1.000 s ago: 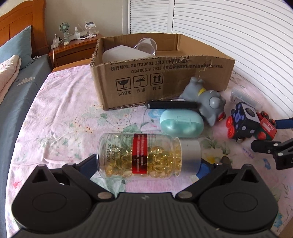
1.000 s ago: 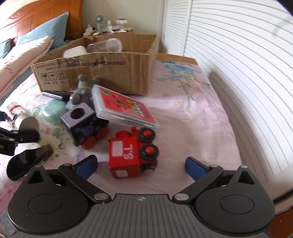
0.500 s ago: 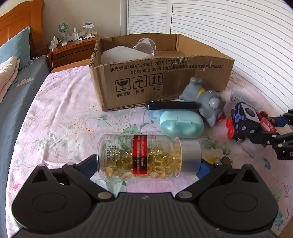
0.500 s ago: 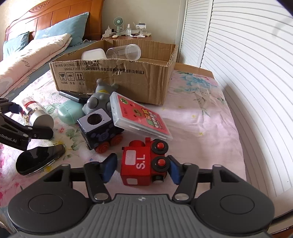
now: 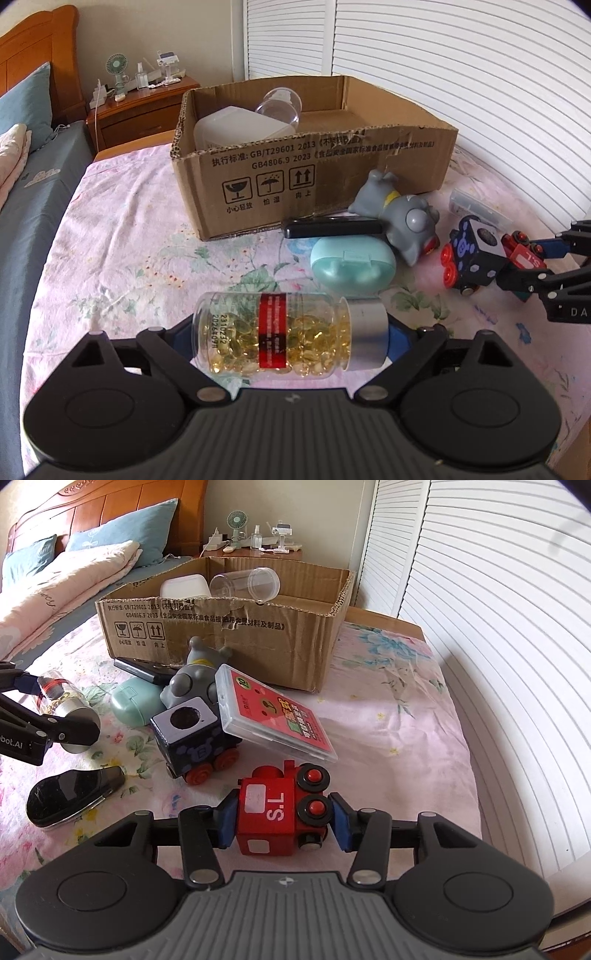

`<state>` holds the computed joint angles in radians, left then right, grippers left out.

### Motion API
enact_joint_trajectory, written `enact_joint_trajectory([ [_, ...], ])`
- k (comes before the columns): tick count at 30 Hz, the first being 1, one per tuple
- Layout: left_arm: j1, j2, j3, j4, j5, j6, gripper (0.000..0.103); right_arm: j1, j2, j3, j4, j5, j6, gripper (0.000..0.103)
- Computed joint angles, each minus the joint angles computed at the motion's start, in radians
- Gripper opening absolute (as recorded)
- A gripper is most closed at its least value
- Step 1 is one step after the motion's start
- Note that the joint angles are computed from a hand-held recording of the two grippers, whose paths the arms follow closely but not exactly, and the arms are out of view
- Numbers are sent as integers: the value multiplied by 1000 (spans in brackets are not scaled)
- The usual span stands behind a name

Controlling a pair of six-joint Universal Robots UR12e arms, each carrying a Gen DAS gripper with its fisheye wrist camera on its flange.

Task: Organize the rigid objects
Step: 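Lift the capsule bottle with the left tool while the right tool grasps the red train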

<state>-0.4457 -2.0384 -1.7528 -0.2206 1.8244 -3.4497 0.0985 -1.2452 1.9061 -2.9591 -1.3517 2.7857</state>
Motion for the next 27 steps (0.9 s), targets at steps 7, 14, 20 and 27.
enact_joint_trajectory([
  [7,10,23,-9,-26,-41,79,93,-9,-25,1,38,5,-27,54],
  [14,18,49,-6,-45,-66,160,93,-16,-52,-2,72,10,-86,54],
  [20,29,62,9,-63,-113,184,93,-18,-68,-16,87,15,-123,54],
  [27,44,67,38,-68,-141,214,93,-21,-61,-78,114,69,-139,54],
])
